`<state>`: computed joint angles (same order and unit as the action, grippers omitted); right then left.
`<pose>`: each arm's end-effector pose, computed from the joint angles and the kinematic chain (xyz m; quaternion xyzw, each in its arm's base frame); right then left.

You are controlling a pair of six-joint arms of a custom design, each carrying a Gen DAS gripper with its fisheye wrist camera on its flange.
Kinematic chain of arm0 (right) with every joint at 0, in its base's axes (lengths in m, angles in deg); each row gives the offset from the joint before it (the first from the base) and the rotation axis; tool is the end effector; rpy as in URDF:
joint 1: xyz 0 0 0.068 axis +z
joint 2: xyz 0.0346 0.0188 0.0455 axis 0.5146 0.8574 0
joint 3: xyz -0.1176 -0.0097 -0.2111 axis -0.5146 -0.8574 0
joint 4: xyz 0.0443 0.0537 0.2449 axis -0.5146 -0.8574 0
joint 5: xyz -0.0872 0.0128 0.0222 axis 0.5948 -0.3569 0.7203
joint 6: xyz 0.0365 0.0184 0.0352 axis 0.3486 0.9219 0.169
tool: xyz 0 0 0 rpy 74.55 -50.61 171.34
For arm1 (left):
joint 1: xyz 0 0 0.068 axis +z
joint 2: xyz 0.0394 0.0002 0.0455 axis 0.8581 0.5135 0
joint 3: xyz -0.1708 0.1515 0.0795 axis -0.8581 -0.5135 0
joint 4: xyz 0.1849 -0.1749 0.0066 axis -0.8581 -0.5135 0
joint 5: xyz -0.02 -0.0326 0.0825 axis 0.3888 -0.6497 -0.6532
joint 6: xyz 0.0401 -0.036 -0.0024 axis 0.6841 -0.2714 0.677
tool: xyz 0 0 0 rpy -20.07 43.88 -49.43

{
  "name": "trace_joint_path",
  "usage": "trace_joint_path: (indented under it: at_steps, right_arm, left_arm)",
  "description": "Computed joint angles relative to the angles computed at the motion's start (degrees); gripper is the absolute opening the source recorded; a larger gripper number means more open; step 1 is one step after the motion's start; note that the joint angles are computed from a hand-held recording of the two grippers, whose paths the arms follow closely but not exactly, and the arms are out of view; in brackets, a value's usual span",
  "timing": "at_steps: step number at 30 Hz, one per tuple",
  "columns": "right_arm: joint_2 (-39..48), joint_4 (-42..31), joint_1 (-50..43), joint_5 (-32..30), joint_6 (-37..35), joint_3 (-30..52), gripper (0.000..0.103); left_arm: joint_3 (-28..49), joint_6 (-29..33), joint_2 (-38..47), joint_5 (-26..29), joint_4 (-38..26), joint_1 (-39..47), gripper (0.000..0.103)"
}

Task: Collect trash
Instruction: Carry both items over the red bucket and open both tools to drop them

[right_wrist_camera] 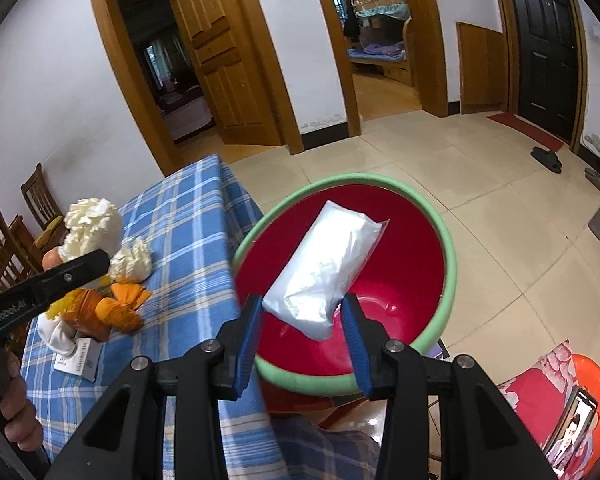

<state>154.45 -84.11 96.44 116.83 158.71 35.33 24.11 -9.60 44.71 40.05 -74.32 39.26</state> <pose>0.1306 0.2300 0.1241 0.1636 0.9063 0.0665 0.3840 0.2124 -0.0854 0.1653 0.1877 0.9016 -0.1769 0.3473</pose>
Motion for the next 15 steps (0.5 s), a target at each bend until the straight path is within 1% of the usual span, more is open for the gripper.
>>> trace_joint_path:
  at_steps: [7,15]
  right_arm:
    - [-1.4,3.1,-2.9,-1.4,-0.1,-4.4,0.043]
    - [-3.8,6.0,-5.5,-3.0,-1.2,-9.1,0.043]
  left_arm:
    - [4.3,-2.2,10.7,-3.2,4.9,-6.9,0.035]
    - [8.2,-2.9,19.6,-5.6,7.3,-12.4,0.035]
